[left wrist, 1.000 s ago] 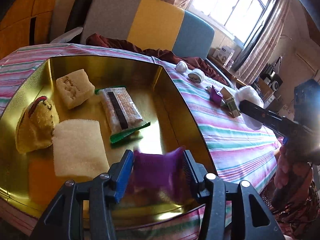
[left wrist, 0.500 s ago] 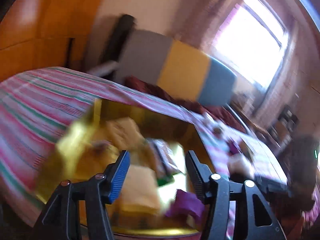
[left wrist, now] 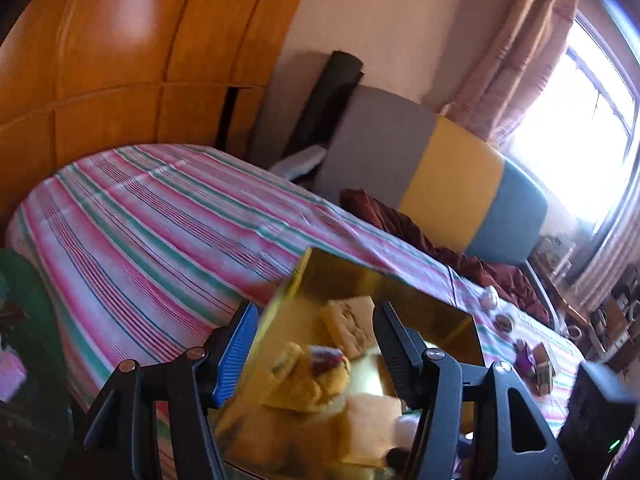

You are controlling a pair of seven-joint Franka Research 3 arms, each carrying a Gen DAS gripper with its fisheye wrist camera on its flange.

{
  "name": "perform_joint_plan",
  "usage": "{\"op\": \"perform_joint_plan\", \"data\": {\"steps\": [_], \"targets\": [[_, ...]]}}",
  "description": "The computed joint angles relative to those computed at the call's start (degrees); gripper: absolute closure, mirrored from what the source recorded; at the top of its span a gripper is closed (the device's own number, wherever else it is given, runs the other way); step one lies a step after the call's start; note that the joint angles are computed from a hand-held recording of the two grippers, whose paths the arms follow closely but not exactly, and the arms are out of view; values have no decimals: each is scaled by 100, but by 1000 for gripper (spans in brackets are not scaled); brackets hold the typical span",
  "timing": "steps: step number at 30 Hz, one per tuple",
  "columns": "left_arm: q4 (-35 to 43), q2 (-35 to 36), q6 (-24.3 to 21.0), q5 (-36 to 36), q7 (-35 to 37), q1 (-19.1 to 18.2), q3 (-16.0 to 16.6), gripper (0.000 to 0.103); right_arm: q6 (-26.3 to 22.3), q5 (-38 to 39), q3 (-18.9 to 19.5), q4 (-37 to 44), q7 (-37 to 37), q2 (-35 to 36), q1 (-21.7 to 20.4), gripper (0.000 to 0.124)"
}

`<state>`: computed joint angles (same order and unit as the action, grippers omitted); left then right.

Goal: Organize objects
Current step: 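Open the right gripper over the tray while the left gripper drops the purple packet in, then move both tools back to the objects on the striped cloth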

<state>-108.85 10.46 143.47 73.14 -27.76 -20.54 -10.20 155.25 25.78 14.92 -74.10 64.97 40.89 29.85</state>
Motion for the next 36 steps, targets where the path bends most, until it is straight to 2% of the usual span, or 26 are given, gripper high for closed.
{"op": "perform_joint_plan", "data": {"steps": [2,7,10,12,15,21,25,29,36], "targets": [[-113,-169,-222,135,-193,-30,5,42,-312,-202,-117,525,162,300,187,86],[-389,-527,-542,448,-721,74,-91,42,-1040,-372,-116,1892,334,1113,437,84],[-447,-571,-476,406,-795,184,-143,42,-1616,-579,-287,2912,653,1692,660,82],[-479,-567,-328,367,-835,250,-154,42,-1663,-596,-312,3134,774,1829,698,81],[-448,-517,-227,327,-837,285,-170,42,-1253,-289,-109,2406,602,1428,481,75],[-273,-336,-47,243,-643,227,-178,42,-336,-97,-112,1005,465,562,275,74],[-64,-92,199,175,-390,149,-148,42,67,111,-42,367,432,147,48,74],[205,203,487,8,78,28,-95,42,409,165,-125,-179,551,-208,-79,71],[602,646,1130,-299,859,-203,46,42,622,39,-371,-846,1009,-605,-260,71]]}}
